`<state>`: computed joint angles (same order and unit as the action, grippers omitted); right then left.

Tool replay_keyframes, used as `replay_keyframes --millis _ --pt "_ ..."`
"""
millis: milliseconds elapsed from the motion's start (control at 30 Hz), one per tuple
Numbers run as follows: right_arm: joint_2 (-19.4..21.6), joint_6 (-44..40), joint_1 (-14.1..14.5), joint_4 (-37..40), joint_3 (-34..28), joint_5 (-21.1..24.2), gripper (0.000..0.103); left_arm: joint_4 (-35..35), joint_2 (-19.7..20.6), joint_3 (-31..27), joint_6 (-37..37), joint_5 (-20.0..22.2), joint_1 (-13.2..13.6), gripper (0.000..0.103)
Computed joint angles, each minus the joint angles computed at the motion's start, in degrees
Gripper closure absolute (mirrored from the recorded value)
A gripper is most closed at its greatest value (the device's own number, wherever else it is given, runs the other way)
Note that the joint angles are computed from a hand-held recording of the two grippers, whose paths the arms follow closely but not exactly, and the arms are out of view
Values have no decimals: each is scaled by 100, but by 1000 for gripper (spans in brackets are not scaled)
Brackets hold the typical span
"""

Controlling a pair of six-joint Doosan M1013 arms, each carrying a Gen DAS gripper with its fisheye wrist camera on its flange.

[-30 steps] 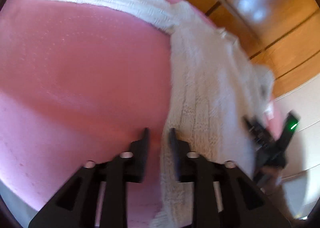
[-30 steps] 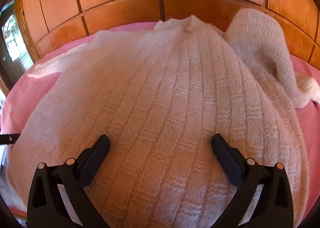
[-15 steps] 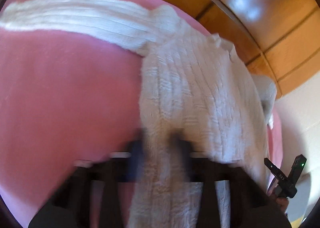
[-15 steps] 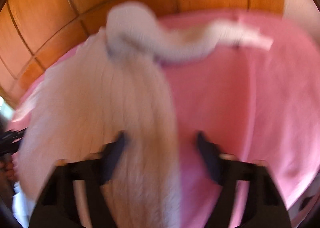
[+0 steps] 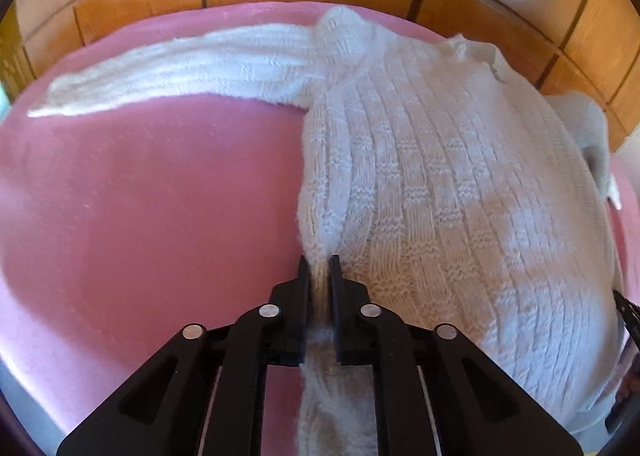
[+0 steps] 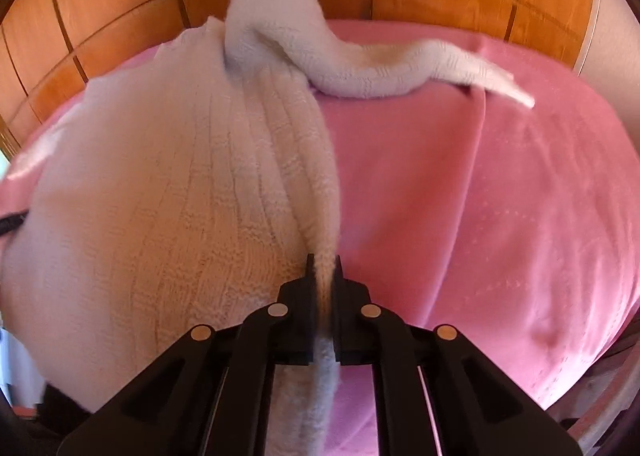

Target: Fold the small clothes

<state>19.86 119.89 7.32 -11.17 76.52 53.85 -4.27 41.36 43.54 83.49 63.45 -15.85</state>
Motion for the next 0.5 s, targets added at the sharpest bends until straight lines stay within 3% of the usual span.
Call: replay_keyframes --millis 33,133,200,233,267,300,433,500 --pt "-33 -12 -36 187 27 -106 93 9 -23 -3 -105 -47 -4 86" --pt "-129 89 -136 304 95 -326 44 2 -181 166 -153 -457 -33 86" --pt "-191 389 -254 227 133 -548 46 32 -341 393 -66 -879 -65 84" --pt "-194 655 -312 73 118 -606 46 16 -349 394 -14 -956 -90 78" --pt "-182 803 -390 10 82 -637 46 -19 -293 309 12 -957 -136 64" --pt "-156 1065 -518 49 77 -750 46 -166 -294 339 104 -998 -142 61" --pt "-20 2396 -882 -239 -3 -1043 49 -561 -315 469 505 -1053 -193 61" --pt "12 2878 -1142 -8 60 -1371 50 -690 -358 624 823 -1126 -251 61"
